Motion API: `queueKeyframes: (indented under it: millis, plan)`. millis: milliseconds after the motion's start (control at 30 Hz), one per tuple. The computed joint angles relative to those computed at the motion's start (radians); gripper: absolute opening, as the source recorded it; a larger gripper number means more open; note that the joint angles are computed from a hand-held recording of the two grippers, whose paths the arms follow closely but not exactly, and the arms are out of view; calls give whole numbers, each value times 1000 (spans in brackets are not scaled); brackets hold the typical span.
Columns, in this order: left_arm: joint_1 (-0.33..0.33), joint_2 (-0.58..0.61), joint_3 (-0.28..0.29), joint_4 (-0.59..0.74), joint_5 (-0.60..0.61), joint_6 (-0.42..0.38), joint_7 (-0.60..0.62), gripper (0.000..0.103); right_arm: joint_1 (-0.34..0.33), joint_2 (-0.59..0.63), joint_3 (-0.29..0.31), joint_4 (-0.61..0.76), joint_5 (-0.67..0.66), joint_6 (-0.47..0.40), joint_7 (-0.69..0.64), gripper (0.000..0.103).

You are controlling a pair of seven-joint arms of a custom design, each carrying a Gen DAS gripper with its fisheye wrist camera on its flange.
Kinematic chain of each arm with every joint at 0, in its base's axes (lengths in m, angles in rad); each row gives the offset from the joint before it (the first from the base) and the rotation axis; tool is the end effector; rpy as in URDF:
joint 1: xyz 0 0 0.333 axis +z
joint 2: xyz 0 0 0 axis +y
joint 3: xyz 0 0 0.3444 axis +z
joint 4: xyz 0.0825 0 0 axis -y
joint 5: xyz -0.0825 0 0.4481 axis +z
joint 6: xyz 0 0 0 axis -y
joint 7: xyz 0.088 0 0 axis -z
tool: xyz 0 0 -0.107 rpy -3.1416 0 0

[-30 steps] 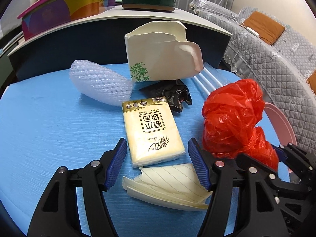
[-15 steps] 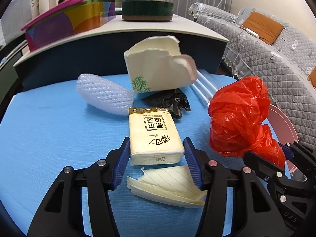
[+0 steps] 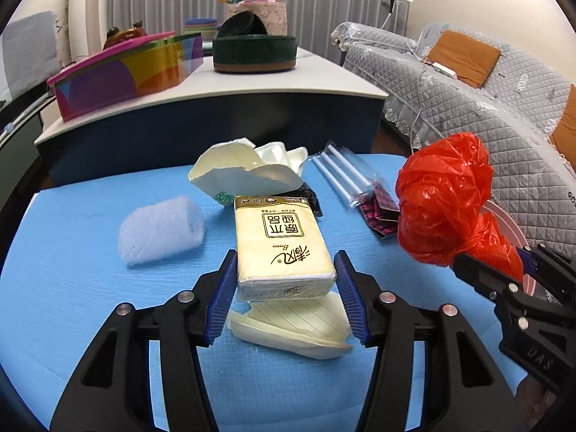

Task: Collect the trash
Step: 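Grasp the yellow tissue pack with the left tool while the right tool holds the red bag, then carry the tissue pack and red bag over the pink bin with both tools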

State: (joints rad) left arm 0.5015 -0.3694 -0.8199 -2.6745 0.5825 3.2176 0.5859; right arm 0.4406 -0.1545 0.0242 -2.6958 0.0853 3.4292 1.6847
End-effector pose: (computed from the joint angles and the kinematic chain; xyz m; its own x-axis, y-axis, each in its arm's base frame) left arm 0.4400 -0.1954 0.3690 -0.0309 -0.9981 0.0524 -0.6919 -0.0165 -0.7218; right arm 0.4405 0.2099 0.3634 0.3132 -0.9404 -0.1321 -0.6367 -0.1048 -0.7640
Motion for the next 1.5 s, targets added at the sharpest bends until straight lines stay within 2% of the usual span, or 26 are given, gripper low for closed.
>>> queueKeyframes:
  millis: [200,300,467,867,967,1133,1267,1333,1433,1500]
  plan:
    - [-67,-56,42,-35,-27,18,5,53,-74,-56,100,-40,144,9,-87,40]
    - [-102,-83,61,-51,-50,24,16,53,-85,-84,113,-58,189,10,-113,40]
    - [-121,-112,64,-71,-88,38,34,53,-94,-121,124,-84,243,15,-140,40]
    - [-92,-149,-12,-82,-159,72,73,53,-133,-182,145,-117,317,7,-162,40]
    - [-87,-148,-30,-79,-176,77,86,53,-136,-195,132,-122,321,3,-157,40]
    - [-105,-137,-37,-67,-194,74,102,53,-156,-212,127,-128,330,-2,-150,40]
    - [-122,-119,-32,-41,-195,69,111,53,-187,-231,134,-133,347,-6,-145,40]
    - [-121,-116,-39,-28,-196,66,111,53,-218,-238,158,-133,365,-9,-146,40]
    - [-111,-111,-60,-8,-194,65,108,53,-253,-249,172,-134,385,-16,-145,40]
    - [-86,-102,-94,14,-191,64,106,53,-271,-256,178,-136,394,-18,-143,40]
